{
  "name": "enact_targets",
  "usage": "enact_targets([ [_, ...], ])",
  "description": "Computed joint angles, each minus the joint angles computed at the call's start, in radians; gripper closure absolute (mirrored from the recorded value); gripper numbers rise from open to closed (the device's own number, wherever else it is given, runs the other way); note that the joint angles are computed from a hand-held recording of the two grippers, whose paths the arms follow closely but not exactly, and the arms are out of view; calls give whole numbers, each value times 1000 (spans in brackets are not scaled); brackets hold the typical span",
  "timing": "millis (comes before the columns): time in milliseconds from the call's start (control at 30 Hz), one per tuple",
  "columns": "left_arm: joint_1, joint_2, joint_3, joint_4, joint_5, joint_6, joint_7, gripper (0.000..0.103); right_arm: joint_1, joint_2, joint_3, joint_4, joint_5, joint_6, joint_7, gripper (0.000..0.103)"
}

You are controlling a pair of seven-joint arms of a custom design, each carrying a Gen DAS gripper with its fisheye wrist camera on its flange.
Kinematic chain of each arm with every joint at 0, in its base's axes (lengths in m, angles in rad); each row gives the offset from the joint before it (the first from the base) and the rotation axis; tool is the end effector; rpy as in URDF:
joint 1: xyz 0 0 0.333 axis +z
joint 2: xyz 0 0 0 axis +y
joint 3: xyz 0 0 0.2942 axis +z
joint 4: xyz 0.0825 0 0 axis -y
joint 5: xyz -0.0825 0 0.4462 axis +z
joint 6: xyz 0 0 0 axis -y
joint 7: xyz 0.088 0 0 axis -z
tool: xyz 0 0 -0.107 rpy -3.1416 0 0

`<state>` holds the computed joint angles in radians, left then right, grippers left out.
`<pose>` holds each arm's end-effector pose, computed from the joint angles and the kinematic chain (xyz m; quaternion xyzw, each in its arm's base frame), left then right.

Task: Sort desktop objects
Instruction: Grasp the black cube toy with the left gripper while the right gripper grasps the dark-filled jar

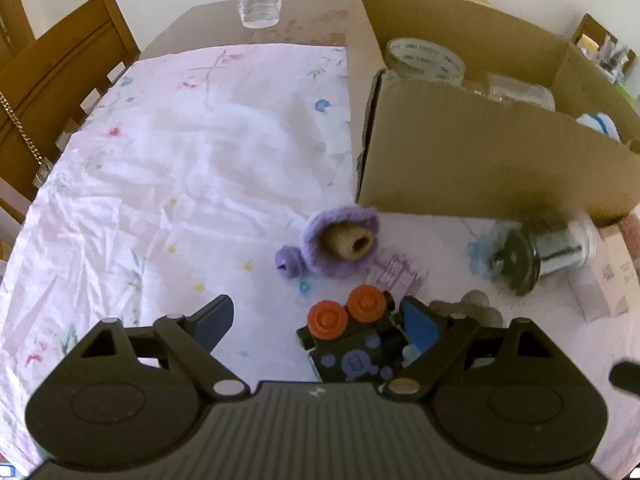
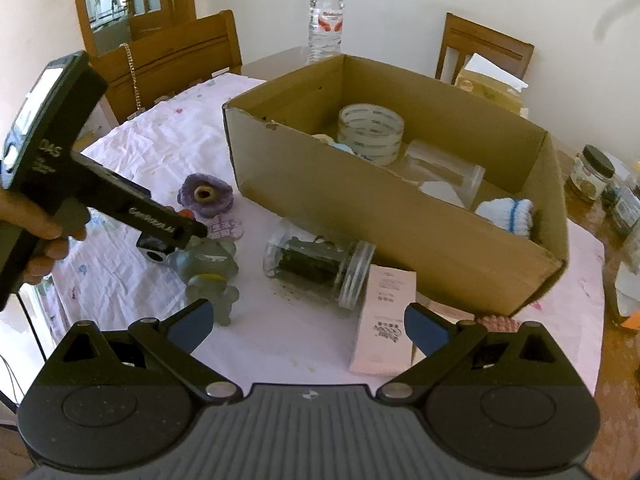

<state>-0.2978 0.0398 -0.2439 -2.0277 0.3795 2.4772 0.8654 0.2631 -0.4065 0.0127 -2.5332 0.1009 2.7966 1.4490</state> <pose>0.5558 -0.3348 0.4211 -0.6556 0.7144 -0.1758 0.1701 0.4990 0.1364 0.4410 -0.7641 0.5545 -0.1915 0.2684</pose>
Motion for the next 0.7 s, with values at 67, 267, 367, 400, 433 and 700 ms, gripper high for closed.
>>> enact_targets([
  [67, 0, -15, 0, -16, 10, -2, 10, 13, -4, 18, 5, 13, -6, 5, 3, 0],
  [267, 9, -42, -2, -41, -18, -13, 43, 17, -17, 76, 15, 57, -20, 11, 28, 0],
  [367, 11, -50, -5, -54, -53, -2, 67, 29, -29, 106, 26, 78, -40, 13, 55, 0],
  [400, 12, -52, -4, -59, -85, 10, 86, 32, -34, 115, 31, 85, -51, 13, 70, 0],
  [433, 13, -52, -4, -62, -104, 17, 97, 37, -42, 123, 38, 90, -65, 14, 88, 0],
  [700, 22, -55, -2, -80, -129, 62, 140, 48, -63, 197, 61, 145, -148, 20, 211, 0],
])
